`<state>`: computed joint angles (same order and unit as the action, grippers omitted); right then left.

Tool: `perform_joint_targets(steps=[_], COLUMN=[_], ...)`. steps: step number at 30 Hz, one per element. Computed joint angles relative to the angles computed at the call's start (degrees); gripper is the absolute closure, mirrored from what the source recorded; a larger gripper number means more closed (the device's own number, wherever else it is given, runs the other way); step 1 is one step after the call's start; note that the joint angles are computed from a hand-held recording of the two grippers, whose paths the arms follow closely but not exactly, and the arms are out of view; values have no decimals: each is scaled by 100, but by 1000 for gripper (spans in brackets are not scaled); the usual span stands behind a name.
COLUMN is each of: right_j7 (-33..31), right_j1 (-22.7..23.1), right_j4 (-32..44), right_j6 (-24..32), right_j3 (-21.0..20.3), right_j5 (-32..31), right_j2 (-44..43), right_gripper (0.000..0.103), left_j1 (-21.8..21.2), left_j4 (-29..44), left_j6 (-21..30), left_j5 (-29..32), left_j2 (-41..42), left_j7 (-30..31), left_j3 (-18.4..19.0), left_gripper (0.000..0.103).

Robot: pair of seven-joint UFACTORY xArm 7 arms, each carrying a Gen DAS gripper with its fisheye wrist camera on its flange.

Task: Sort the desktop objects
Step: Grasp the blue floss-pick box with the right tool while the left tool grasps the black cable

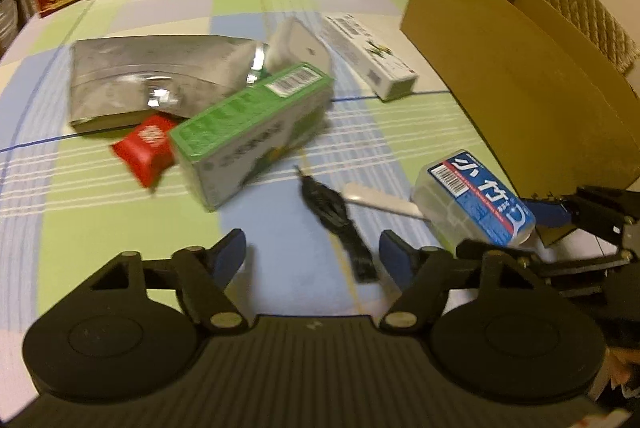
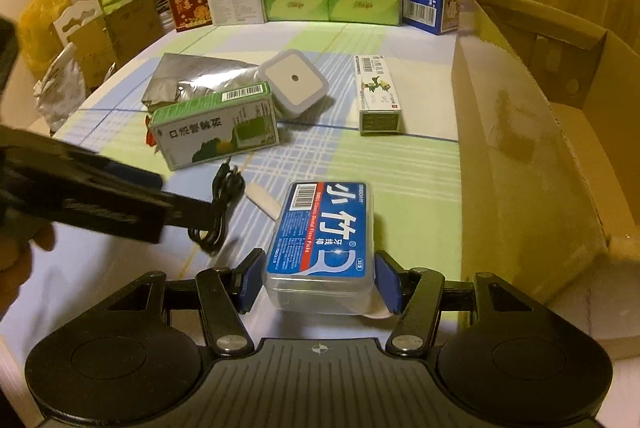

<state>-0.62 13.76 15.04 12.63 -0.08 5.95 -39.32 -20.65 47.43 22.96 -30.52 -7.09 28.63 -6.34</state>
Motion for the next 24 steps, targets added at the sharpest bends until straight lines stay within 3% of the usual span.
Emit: perform_joint_targets(steps=[2, 4, 8, 10, 15, 20, 24], right_j7=[-42, -96, -173, -182, -269, -195, -112], right_j1=[12, 23, 50, 104, 300, 485, 563], right_j4=[-19, -22, -59, -71, -198, -531, -685], right_j6=[-19, -66, -149, -172, -156, 390, 634], right_j3=[-7, -16, -59, -115, -105, 11, 79], right_j5=[-25, -50, -55, 0, 37, 84, 121], right_j2=[-8, 28, 40, 33, -244, -1033, -1220], right_gripper=[48, 48, 48, 48, 49, 49, 49], left_j1=[-35, -43, -45, -21, 57, -21, -186], left_j4=[69, 104, 71, 26, -297, -978, -1353], left_j6=[-43, -165, -470, -414, -29, 227, 344], left_j5=[38, 183, 363, 376, 559, 799, 662], left_j2=[133, 258, 370, 310, -172, -1071, -1477], left_j7=[15, -18, 13, 48, -19, 18, 34], left_j3=[-55, -126, -206, -183, -69, 98, 331], left_gripper=[44, 64, 75, 91, 93, 93, 93])
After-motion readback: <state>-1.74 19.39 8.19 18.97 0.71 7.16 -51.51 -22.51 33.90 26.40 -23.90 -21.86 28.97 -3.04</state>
